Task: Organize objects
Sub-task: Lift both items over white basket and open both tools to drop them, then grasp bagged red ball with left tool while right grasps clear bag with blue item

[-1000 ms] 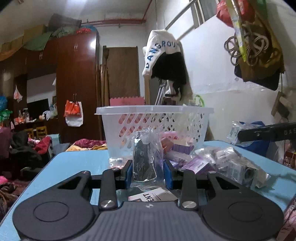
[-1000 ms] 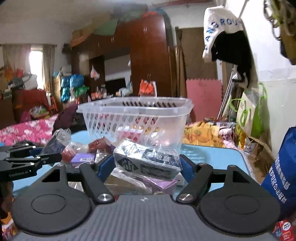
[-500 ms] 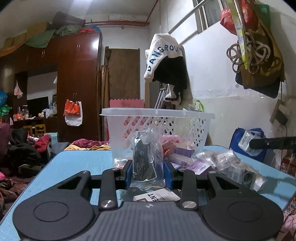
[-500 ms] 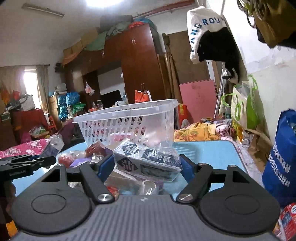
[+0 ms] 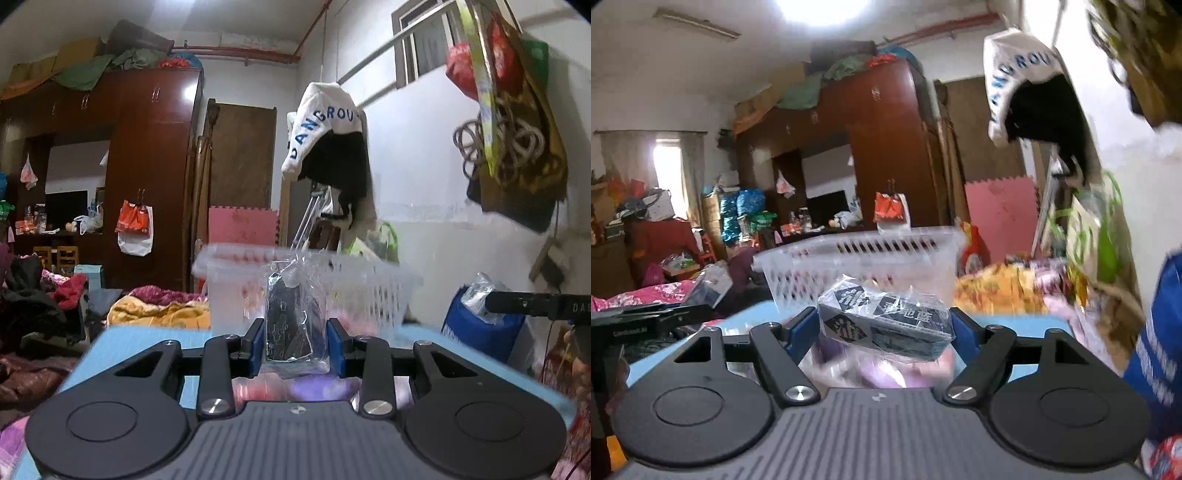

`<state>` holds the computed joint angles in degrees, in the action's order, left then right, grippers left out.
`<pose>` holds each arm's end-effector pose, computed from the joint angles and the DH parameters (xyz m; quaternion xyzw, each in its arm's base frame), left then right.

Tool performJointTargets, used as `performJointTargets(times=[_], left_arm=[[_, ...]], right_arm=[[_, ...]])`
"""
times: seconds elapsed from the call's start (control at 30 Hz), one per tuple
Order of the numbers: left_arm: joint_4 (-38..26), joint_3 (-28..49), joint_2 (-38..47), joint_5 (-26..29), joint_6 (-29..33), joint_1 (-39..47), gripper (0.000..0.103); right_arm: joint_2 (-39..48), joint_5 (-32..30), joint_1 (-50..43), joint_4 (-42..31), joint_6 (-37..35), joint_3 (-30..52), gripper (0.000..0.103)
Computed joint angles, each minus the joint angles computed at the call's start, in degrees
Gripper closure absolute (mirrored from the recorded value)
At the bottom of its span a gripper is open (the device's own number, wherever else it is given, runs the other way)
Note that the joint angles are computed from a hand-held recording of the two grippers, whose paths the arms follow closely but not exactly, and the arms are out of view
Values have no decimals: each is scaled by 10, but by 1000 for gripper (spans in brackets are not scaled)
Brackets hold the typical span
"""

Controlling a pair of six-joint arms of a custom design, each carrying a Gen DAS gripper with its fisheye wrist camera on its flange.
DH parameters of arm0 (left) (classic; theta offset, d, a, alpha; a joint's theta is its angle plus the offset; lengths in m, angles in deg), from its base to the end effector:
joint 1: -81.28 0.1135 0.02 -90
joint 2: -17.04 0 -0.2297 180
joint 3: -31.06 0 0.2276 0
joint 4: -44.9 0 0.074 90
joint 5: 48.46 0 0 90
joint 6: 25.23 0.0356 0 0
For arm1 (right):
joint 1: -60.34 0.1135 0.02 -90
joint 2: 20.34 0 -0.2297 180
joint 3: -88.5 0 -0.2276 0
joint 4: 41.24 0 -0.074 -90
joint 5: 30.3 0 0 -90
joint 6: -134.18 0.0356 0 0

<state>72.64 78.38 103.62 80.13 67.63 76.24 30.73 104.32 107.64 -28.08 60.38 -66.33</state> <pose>0.2793 -0.0469 0.1784 0.2589 0.7149 -0.2672 0.5921 0.1386 0.1133 0.1709 0.0346 0.7598 0.0517 0.6472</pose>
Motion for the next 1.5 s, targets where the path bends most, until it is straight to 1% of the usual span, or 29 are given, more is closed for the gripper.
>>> performJointTargets(times=[0.07,0.13,0.17,0.2,0.3,0.33,0.37,0.47,0.5,0.53,0.57,0.6,0.63,0.67,0.73,0.8,0.87,0.9,0.93,1.0,1.03,1.13,1.2,1.27,1.33,1.37,1.4,1.43,1.5], left_arm=[[-65,62,2,-4,-12,-11,64],[-129,139,19,-19,-19,-29,64],[-159,177,31,-34,-20,-41,64],[-204,230,50,-49,-17,-55,64],[-308,380,125,-103,-15,-93,64],[-318,411,148,-120,-25,-100,64],[-342,452,175,-141,-29,-110,64],[-410,540,237,-158,-21,-123,62],[-420,559,256,-166,-19,-126,54],[-428,574,270,-175,-19,-128,34],[-445,595,285,-189,-15,-132,26],[-451,601,291,-198,-15,-133,25],[-441,589,288,-200,-18,-129,25],[-421,564,275,-190,-20,-124,25],[-379,507,242,-156,-19,-107,25],[-339,434,192,-136,-11,-94,25],[-294,355,143,-115,6,-79,21],[-264,305,118,-111,18,-70,16],[-246,266,100,-113,28,-63,14],[-228,205,80,-104,54,-47,14],[-225,183,81,-90,65,-35,14],[-211,141,92,-42,72,3,14],[-185,113,90,-17,64,25,14],[-162,92,83,-17,60,33,14],[-165,94,82,-34,68,24,14],[-162,96,83,-43,66,20,14],[-158,99,88,-56,63,14,14],[-162,105,92,-66,63,9,14],[-179,125,107,-85,61,-1,14]], right_arm=[[19,-47,-41,-22,-31,54,25],[66,-87,-86,-37,-57,121,25],[90,-99,-103,-38,-65,145,25],[118,-119,-125,-40,-73,175,25],[206,-165,-186,-87,-78,274,25],[232,-176,-202,-102,-74,302,25],[252,-189,-214,-108,-72,320,25],[293,-207,-235,-113,-62,349,23],[296,-207,-235,-114,-61,349,18],[303,-208,-235,-113,-60,350,13],[308,-205,-234,-115,-57,352,3],[304,-198,-230,-121,-54,349,1],[299,-191,-225,-126,-51,343,1],[284,-189,-218,-125,-53,329,0],[251,-183,-199,-127,-55,301,0],[206,-182,-181,-144,-37,266,0],[159,-180,-156,-150,-25,221,0],[129,-168,-134,-135,-18,181,0],[95,-145,-100,-118,-4,132,0],[65,-105,-41,-86,25,67,0],[60,-58,9,-44,48,20,0],[96,32,120,28,101,-38,0],[161,87,189,101,141,-60,0],[211,81,207,133,159,-55,0],[260,78,207,163,149,-38,0],[278,72,197,178,129,-29,4],[300,72,191,200,111,-20,10],[321,69,181,219,94,-9,13],[352,65,173,234,79,9,27]])
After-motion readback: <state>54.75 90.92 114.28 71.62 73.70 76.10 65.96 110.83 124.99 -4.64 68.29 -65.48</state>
